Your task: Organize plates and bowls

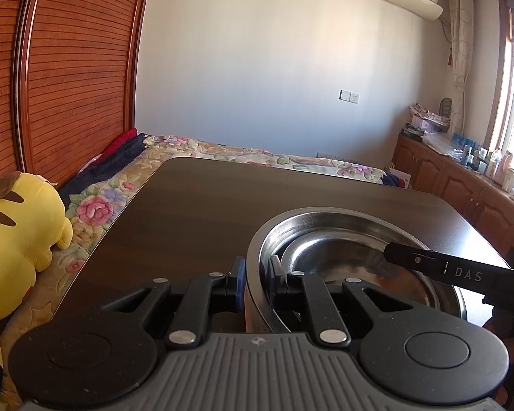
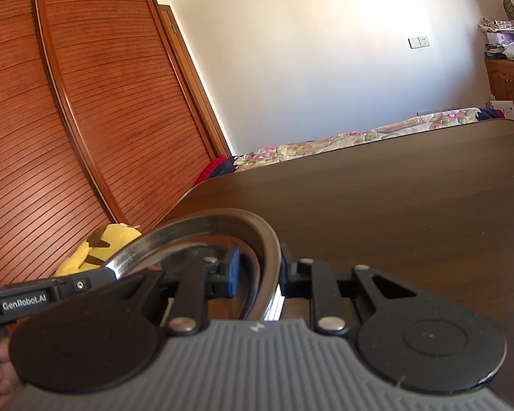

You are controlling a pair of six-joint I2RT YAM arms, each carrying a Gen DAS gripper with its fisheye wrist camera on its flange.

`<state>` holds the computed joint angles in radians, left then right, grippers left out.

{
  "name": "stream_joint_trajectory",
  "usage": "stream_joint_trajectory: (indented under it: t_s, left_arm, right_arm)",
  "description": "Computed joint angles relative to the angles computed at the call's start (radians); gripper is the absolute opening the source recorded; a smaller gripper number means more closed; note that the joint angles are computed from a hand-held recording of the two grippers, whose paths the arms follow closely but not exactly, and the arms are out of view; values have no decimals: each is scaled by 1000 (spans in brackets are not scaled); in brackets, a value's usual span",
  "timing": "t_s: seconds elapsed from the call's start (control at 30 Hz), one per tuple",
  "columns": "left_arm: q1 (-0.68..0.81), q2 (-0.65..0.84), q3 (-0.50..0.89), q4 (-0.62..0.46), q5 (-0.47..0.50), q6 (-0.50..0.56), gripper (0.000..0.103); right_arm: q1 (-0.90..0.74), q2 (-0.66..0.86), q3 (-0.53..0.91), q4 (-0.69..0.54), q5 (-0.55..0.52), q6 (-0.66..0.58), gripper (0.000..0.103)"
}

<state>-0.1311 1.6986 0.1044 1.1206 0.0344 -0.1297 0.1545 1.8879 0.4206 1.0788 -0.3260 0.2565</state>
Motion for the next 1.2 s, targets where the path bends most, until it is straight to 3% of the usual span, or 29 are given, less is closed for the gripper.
stream_joint_trajectory:
  t_s: [0.33, 0.53, 0.6, 0.67, 0.8, 0.87, 1.0, 1.07, 1.2]
  left_arm:
    - [-24, 5, -12, 25, -23, -7, 15]
    - [-37, -6, -9, 12, -54, -4, 24]
    - [-49, -27, -9, -7, -72, -4, 29]
    - [-50, -44, -9, -16, -68, 2, 43]
    - [-76, -94, 0, -74, -94, 21, 47]
    - [-88, -119, 0, -91, -103, 25, 55]
    - [-117, -176, 1, -135, -130, 37, 61]
    - [-136, -212, 0, -165, -148, 37, 70]
    - [-171, -285, 1, -221, -174, 41, 80]
  right_arm:
    - [6, 15, -1, 26, 7, -31, 25]
    - [4, 5, -16, 54, 11, -65, 32]
    - [1, -7, -22, 54, 14, -75, 33]
    - [-10, -19, -28, 50, 4, -82, 33]
    - [-33, -49, -49, 51, -8, -91, 34]
    - [-45, -71, -61, 51, -11, -94, 35]
    - [-68, -125, -83, 38, -25, -104, 36]
    - [-75, -154, -91, 24, -26, -117, 38]
    - [-89, -226, -109, -28, -24, -134, 51]
